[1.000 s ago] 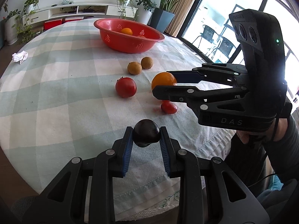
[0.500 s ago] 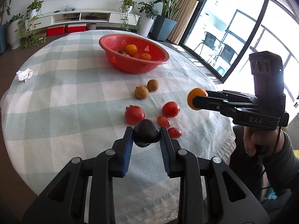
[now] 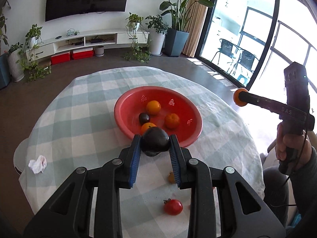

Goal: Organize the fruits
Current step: 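Carry the plum in the left tool while the right carries the orange over the bowl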

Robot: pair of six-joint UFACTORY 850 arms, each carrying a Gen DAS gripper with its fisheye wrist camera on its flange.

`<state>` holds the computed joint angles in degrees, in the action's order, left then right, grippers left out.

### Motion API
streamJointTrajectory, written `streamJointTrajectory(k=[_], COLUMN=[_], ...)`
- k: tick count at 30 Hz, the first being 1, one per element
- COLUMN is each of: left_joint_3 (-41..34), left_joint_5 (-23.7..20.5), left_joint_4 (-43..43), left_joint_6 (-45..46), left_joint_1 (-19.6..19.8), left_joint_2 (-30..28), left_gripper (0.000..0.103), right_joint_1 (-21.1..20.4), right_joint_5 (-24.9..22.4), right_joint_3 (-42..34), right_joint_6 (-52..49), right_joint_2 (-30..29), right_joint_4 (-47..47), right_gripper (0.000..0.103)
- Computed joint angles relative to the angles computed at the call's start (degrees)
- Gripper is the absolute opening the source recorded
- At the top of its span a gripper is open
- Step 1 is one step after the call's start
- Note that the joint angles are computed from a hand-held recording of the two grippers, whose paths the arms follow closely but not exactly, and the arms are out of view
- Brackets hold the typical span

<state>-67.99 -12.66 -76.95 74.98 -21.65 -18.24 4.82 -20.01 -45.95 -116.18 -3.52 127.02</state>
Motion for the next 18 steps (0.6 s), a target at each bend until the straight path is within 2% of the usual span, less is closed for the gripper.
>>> streamJointTrajectory(k=[4, 8, 12, 18], left_joint_3=[-8.7, -15.8, -20.1, -22.8], left_joint_5=[-0.3, -0.3, -1.4, -2.0], left_joint_4=[17.0, 34.9, 39.3, 39.9], left_joint_6=[-16.0, -32.7, -36.9, -37.5], left_joint_1=[-0.6, -1.5, -1.4, -1.3], left_joint_2=[-6.6, -12.6, -17.0, -20.8], left_gripper=[0.026, 0.026, 0.027, 0.027], right_joint_1=[2.0, 4.3, 5.6, 7.4], right_joint_5=[0.0, 2.6, 5.2, 8.8], right_joint_3=[-5.0, -10.7, -15.1, -18.7], right_joint_6=[-3.2, -2.9, 0.0, 3.0], right_joint_2=[-4.3, -10.0, -14.7, -18.9], right_joint_4=[1.3, -1.8, -6.5, -12.9], right_gripper=[0.039, 0.039, 0.039, 0.039])
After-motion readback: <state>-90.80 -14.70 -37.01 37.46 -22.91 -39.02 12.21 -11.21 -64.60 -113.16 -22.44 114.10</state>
